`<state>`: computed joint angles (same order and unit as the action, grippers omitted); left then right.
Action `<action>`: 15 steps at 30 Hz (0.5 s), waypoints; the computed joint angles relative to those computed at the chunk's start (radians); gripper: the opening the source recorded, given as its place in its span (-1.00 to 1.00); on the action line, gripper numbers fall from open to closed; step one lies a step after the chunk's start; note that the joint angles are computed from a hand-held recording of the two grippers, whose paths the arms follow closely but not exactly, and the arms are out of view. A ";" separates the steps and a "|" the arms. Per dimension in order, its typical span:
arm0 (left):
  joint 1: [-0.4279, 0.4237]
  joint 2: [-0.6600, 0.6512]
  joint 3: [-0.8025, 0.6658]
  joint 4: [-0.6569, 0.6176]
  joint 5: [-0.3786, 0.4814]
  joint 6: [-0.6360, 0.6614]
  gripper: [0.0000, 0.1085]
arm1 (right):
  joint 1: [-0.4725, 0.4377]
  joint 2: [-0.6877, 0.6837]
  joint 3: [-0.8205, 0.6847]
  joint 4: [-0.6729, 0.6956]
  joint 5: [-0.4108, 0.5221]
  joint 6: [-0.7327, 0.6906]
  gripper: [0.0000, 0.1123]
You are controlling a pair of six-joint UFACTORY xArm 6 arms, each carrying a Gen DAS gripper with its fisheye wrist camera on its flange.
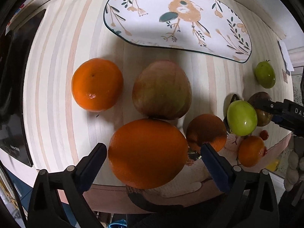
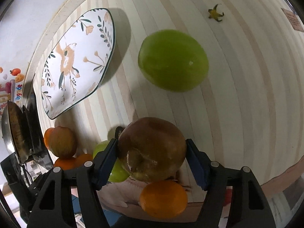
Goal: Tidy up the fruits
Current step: 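Grasp the large orange with the left tool while the right tool holds the red apple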
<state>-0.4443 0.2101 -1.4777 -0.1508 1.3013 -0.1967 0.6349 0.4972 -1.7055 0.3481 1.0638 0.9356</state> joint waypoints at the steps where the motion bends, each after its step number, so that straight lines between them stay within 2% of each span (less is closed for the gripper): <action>1: 0.003 -0.007 0.012 0.000 -0.009 0.014 0.87 | 0.003 0.005 -0.006 -0.003 0.002 -0.014 0.28; 10: -0.010 0.025 0.004 0.020 -0.066 0.004 0.86 | 0.015 0.032 -0.041 0.004 0.026 -0.046 0.29; 13: -0.003 0.010 0.019 0.051 -0.081 -0.022 0.48 | 0.010 0.041 -0.044 0.030 0.024 -0.056 0.29; 15: 0.013 0.034 -0.014 0.033 -0.050 -0.014 0.47 | 0.008 0.044 -0.042 0.041 0.021 -0.064 0.29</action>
